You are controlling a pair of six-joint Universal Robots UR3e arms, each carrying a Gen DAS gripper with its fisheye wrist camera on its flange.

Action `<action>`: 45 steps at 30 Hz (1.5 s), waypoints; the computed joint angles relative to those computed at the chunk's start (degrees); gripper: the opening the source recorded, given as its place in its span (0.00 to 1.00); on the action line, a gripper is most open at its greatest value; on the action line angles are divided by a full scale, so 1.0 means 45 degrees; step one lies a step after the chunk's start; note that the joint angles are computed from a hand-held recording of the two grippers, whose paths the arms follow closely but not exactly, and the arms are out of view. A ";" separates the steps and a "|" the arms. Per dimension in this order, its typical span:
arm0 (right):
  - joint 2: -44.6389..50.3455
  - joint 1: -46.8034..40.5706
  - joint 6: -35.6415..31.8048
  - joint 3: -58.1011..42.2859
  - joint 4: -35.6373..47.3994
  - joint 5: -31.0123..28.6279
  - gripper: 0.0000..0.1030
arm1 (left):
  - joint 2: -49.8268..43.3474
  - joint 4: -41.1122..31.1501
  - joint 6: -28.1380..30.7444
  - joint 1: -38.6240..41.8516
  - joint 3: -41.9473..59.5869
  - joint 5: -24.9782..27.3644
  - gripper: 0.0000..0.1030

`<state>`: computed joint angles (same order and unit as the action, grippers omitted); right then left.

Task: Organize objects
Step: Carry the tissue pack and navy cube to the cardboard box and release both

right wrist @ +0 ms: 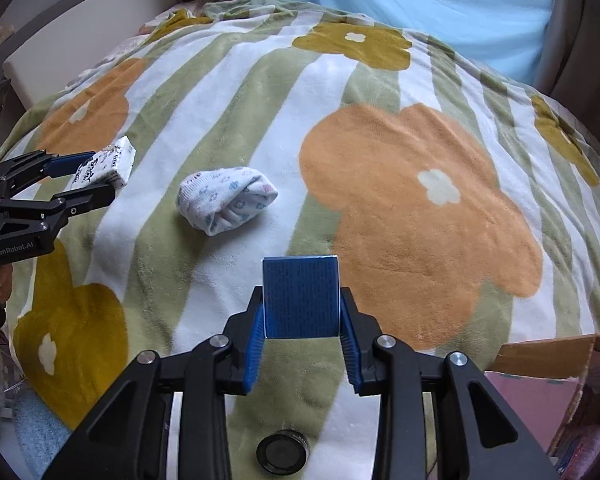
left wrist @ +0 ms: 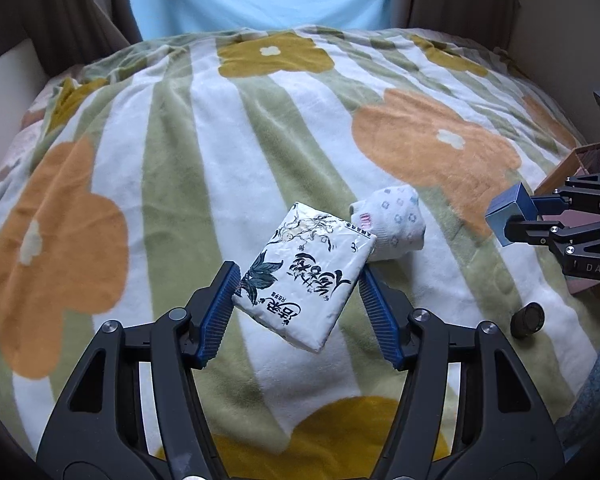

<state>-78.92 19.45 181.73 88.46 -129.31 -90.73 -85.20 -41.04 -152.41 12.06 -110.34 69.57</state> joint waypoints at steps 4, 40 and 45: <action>-0.0821 -0.0103 -0.0029 -0.0354 0.0710 -0.0013 0.30 | 0.0527 -0.0729 -0.0468 -0.0521 0.0781 0.0194 0.57; -1.3541 -2.3673 -1.8955 -0.0100 1.8878 0.7697 0.30 | -0.8975 -0.4509 -0.6283 -1.2691 1.5887 0.5361 0.57; -1.3517 -2.4455 -1.9227 0.1715 1.7430 0.6996 0.30 | -1.1065 -0.5675 -0.6569 -1.3260 1.8396 0.5140 0.57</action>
